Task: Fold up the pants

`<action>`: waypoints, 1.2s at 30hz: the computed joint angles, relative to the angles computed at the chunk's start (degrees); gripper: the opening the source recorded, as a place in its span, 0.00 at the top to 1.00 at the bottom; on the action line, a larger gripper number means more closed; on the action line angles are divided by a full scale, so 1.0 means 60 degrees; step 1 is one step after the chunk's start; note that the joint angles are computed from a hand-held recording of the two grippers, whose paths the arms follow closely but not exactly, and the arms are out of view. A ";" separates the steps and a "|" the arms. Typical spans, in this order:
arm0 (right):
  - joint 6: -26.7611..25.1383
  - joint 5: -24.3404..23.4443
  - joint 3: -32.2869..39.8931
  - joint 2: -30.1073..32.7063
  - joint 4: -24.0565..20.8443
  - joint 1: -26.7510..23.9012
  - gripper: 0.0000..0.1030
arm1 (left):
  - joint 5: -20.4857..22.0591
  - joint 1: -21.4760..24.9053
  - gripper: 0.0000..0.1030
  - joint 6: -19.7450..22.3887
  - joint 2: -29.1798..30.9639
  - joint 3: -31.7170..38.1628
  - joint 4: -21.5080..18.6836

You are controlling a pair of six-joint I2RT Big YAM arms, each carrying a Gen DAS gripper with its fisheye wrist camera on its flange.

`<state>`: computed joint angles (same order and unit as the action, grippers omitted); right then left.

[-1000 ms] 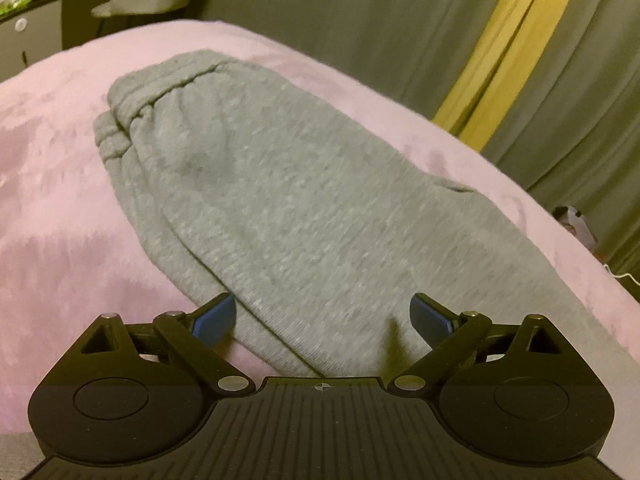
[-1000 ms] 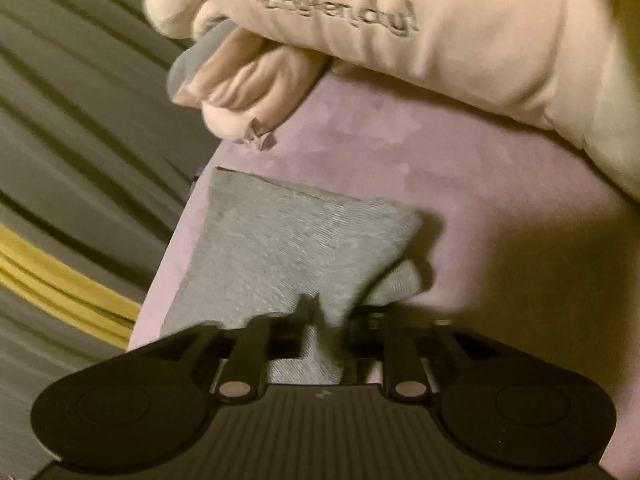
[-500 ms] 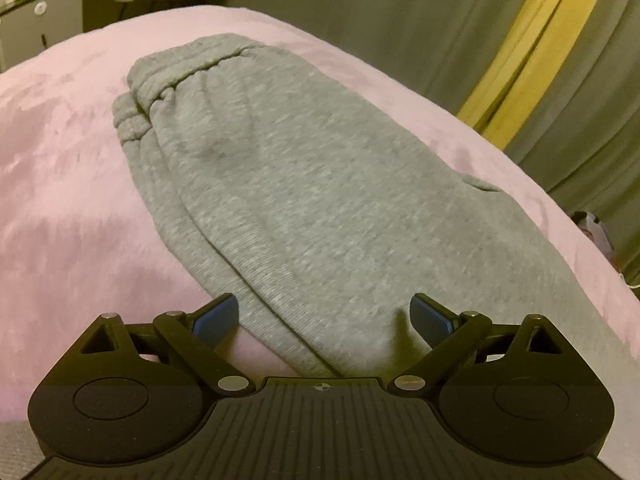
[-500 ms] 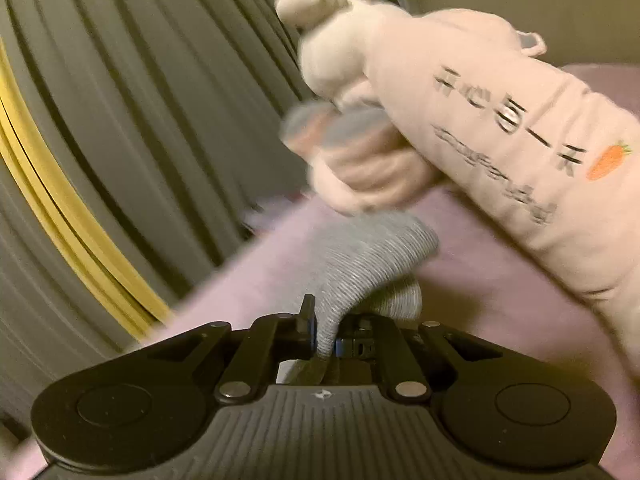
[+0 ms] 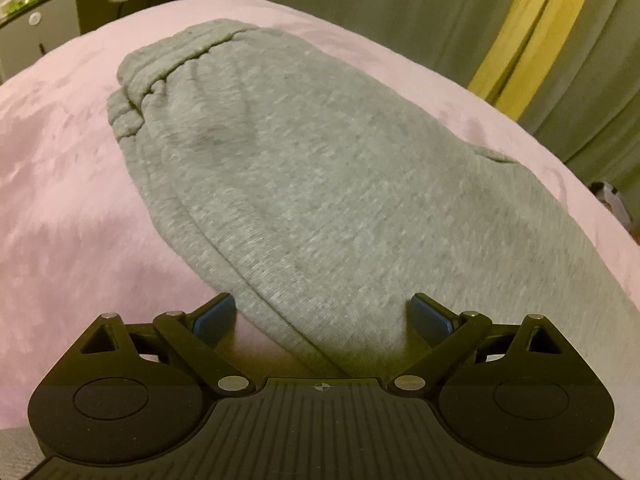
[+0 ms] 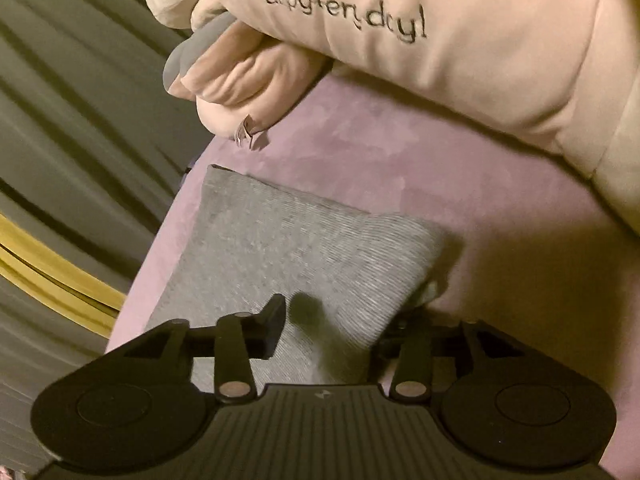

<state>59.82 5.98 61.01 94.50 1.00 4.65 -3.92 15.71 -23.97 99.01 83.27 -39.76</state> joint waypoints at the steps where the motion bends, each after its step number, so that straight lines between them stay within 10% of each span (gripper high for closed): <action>1: -0.0072 0.0018 0.0001 0.0001 -0.0004 0.0035 0.56 | 0.0078 0.0025 0.05 -0.0010 0.0015 0.0023 -0.0042; 3: -0.0342 0.0121 0.0127 -0.0047 -0.0338 0.0099 0.61 | 0.0240 0.0081 0.05 -0.0111 0.0053 0.0081 -0.0155; 5: -0.0637 0.0378 0.0279 -0.0073 -0.0767 0.0187 0.90 | 0.0387 0.0151 0.05 -0.0265 0.0084 0.0129 -0.0236; 18: 0.0467 -0.0723 0.0244 0.0053 -0.0538 -0.0274 0.88 | 0.1117 0.0725 0.05 -0.2194 -0.0087 -0.0073 -0.0158; 22: -0.0922 -0.0277 0.0184 -0.0153 -0.0592 -0.0044 0.89 | 0.1362 0.0899 0.05 -0.2797 -0.0391 -0.0603 0.0441; 32: -0.0927 -0.1278 -0.0219 -0.0230 0.0206 -0.0350 0.40 | 0.1375 0.0924 0.05 -0.2716 -0.0390 -0.0653 0.0418; 36: -0.0501 -0.0956 0.0189 0.0045 0.0068 -0.0249 0.48 | 0.1384 0.0900 0.05 -0.2715 -0.0373 -0.0651 0.0480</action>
<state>56.82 0.25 62.14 94.77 1.41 3.16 4.38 21.11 -40.26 96.77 79.36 -36.88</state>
